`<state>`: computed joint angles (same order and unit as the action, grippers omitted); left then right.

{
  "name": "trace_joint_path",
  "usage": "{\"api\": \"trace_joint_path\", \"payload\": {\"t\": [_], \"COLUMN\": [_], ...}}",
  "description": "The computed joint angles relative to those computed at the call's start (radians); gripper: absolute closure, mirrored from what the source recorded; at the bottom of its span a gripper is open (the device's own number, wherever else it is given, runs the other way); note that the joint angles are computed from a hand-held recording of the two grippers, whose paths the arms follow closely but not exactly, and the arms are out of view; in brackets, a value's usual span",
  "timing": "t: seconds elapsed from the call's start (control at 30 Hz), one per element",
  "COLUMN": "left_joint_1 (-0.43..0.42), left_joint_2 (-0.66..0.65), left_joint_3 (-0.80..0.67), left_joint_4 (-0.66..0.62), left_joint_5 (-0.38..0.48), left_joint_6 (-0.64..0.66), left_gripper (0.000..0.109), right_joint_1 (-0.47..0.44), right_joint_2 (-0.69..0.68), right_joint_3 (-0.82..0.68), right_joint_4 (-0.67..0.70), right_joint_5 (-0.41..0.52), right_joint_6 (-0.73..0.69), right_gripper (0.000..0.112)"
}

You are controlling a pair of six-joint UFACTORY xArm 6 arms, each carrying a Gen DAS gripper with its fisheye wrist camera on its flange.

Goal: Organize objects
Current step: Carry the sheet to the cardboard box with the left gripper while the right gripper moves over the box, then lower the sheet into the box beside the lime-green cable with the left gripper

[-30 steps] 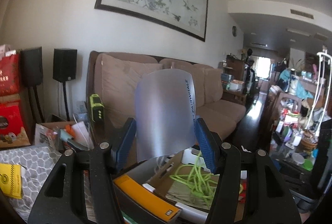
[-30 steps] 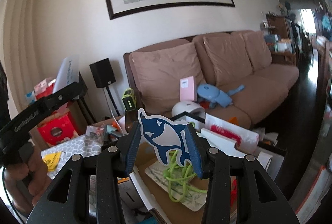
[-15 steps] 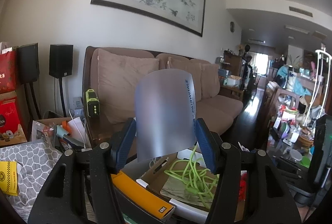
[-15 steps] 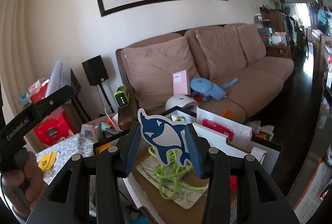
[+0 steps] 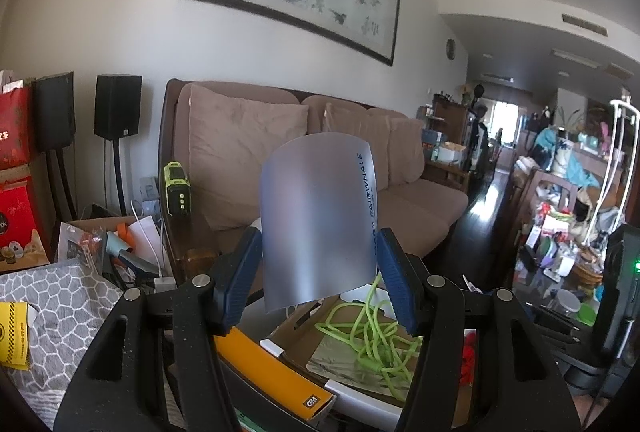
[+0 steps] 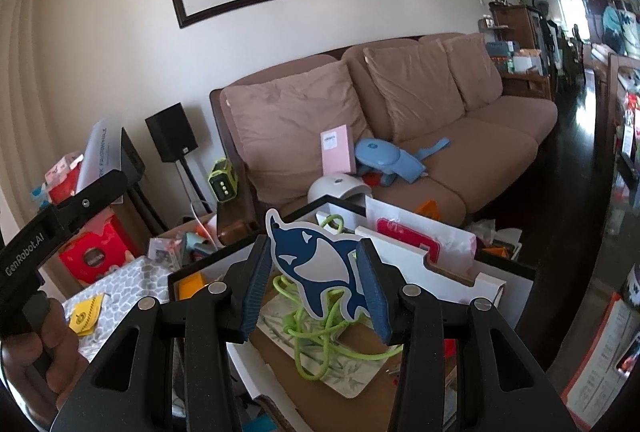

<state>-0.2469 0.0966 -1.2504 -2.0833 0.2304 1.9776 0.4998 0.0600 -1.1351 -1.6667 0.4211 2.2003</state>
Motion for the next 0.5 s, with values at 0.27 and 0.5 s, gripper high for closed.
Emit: {"api": "trace_joint_path", "payload": {"t": [0.27,0.5], "left_joint_1": [-0.01,-0.019], "left_joint_2": [0.01,0.029], "left_joint_3": [-0.004,-0.016], "left_joint_4": [0.02,0.059], "left_joint_5": [-0.016,-0.039], "left_joint_6": [-0.027,-0.072], "left_gripper": [0.053,0.053], "right_joint_1": [-0.016,-0.019], "right_joint_2": [-0.005,-0.002], "right_joint_3": [0.009,0.009], "right_joint_4": [0.002,0.016], "right_joint_5": [-0.027,-0.037], "right_joint_6": [0.018,0.008], "right_gripper": [0.068,0.068]}}
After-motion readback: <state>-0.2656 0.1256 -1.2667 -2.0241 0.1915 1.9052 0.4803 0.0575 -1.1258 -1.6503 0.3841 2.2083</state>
